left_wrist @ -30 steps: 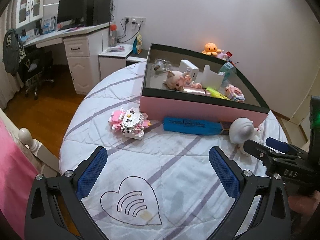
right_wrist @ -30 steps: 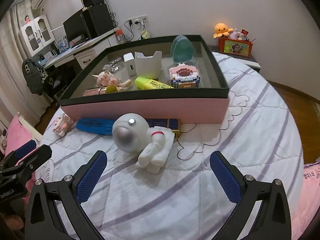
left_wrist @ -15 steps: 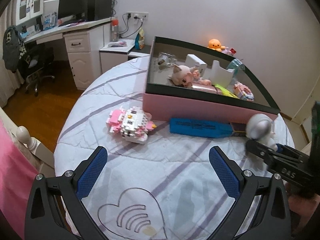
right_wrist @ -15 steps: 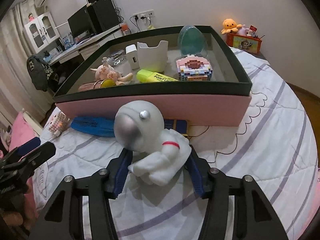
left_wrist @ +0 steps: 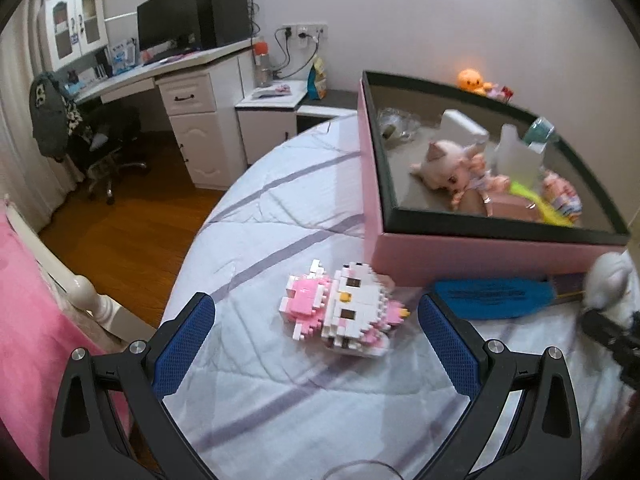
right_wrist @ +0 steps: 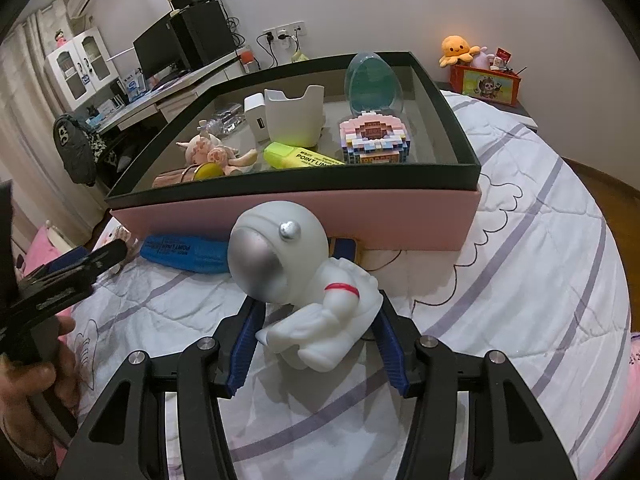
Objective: Organize rigid objects
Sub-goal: 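Grasp the white astronaut with right tool while left tool grasps the pink block cat, then carry astronaut and block cat into the box and open both tools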
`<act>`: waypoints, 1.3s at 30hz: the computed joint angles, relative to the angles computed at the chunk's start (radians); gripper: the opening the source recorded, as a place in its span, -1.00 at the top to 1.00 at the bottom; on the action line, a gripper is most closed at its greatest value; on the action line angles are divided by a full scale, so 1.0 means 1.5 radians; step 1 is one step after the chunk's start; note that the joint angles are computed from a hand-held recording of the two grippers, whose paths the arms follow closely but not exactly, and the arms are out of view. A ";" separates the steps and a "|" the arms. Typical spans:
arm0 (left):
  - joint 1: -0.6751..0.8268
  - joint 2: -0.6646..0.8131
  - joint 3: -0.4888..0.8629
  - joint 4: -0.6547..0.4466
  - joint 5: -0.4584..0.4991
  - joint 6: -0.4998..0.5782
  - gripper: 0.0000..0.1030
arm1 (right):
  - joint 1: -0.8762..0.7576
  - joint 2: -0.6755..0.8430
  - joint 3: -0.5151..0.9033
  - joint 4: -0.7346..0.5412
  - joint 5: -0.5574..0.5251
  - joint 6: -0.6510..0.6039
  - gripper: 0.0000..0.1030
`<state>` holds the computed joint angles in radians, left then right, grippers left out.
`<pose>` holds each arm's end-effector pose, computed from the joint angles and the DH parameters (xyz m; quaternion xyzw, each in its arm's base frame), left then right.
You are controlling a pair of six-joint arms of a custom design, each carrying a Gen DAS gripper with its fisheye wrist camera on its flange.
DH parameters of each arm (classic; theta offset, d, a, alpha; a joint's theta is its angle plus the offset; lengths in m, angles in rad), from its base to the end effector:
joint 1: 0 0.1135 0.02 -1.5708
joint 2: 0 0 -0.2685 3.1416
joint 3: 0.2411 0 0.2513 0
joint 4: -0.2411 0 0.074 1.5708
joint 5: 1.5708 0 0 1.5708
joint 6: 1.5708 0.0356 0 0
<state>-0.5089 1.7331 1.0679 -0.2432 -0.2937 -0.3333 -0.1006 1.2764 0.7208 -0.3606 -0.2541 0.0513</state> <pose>0.3184 -0.1659 0.1898 0.0346 0.9360 -0.0052 0.3501 0.2467 -0.0159 0.2067 0.0307 0.9397 0.1121 0.3218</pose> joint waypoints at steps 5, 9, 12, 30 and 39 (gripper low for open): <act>0.001 0.024 0.024 -0.013 0.026 0.031 -0.34 | 0.003 -0.001 0.004 -0.003 0.003 0.003 -0.06; -0.010 0.007 0.009 -0.001 0.038 0.039 -0.22 | 0.006 -0.009 0.008 -0.009 0.004 0.002 -0.06; -0.026 -0.015 -0.007 0.001 0.038 0.030 -0.22 | 0.008 -0.020 0.011 -0.017 0.006 0.001 -0.06; -0.065 -0.121 -0.004 -0.020 0.017 0.030 -0.22 | -0.012 -0.084 0.040 -0.049 -0.013 -0.010 -0.06; -0.064 -0.088 0.106 -0.018 0.033 0.066 -0.22 | -0.029 -0.028 0.160 -0.044 -0.017 -0.037 -0.06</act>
<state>-0.6045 1.6015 1.2268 -0.2702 -0.2435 -0.2336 -0.1441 1.2340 0.9601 -0.4262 -0.2791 -0.0037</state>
